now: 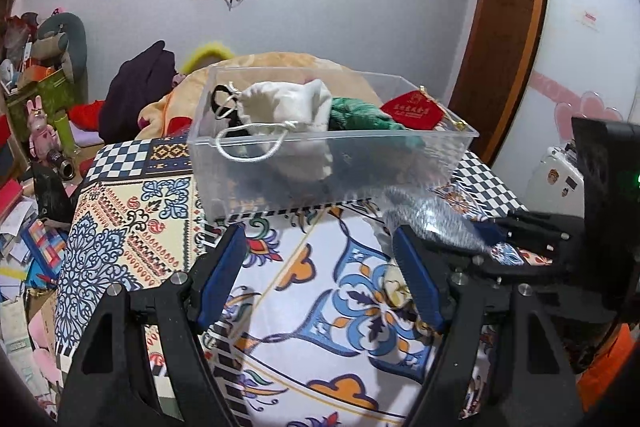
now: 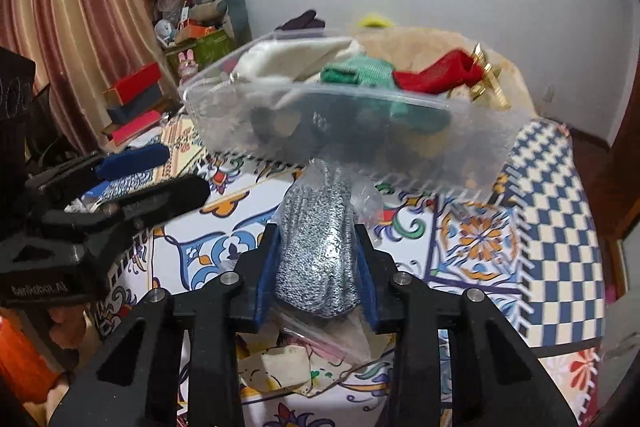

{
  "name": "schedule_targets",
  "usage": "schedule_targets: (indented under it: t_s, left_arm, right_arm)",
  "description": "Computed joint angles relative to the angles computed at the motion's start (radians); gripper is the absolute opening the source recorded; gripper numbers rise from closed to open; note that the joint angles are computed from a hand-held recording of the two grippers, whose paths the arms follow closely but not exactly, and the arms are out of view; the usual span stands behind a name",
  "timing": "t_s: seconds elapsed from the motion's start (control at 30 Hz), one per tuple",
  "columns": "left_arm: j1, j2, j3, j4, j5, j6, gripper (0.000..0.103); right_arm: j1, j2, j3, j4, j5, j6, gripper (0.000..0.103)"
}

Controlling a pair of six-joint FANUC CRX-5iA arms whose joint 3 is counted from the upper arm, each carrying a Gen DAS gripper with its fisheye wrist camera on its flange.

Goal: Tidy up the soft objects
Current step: 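Grasp the grey knit item in plastic with right tool while left tool reaches the yellow floral cloth, then grasp the yellow floral cloth with left tool while right tool carries the grey item to the box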

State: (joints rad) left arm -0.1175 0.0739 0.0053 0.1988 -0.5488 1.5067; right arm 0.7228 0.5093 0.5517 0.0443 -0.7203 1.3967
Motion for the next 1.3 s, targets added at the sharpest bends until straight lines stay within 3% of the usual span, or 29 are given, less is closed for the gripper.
schedule_targets:
  t_s: [0.2, 0.4, 0.53, 0.6, 0.77, 0.87, 1.03, 1.3]
  left_arm:
    - [-0.018, 0.014, -0.013, 0.087, -0.014, -0.09, 0.076]
    - [-0.048, 0.058, 0.028, 0.064, -0.072, -0.086, 0.075]
    - [-0.056, 0.076, 0.032, 0.08, -0.089, -0.103, 0.059]
    - [-0.053, 0.088, 0.015, 0.156, -0.084, -0.176, 0.052]
    - [-0.064, 0.089, 0.013, 0.135, -0.065, -0.182, 0.028]
    - [-0.077, 0.092, 0.036, 0.052, -0.069, -0.106, 0.017]
    - [-0.088, 0.088, 0.058, -0.036, -0.059, -0.012, 0.01]
    - [-0.065, 0.026, 0.061, -0.08, -0.014, 0.036, 0.009]
  right_arm:
    - [-0.013, -0.08, -0.127, 0.092, 0.107, -0.105, 0.031]
    - [-0.033, -0.135, -0.205, 0.118, 0.156, -0.166, 0.031]
    - [-0.038, -0.144, -0.217, 0.102, 0.162, -0.16, 0.031]
    - [-0.036, -0.143, -0.216, 0.097, 0.162, -0.155, 0.031]
    - [-0.033, -0.15, -0.226, 0.096, 0.175, -0.148, 0.031]
    - [-0.036, -0.151, -0.225, 0.091, 0.176, -0.142, 0.031]
    - [-0.035, -0.158, -0.237, 0.098, 0.188, -0.149, 0.031]
    - [-0.027, -0.159, -0.222, 0.141, 0.196, -0.155, 0.031]
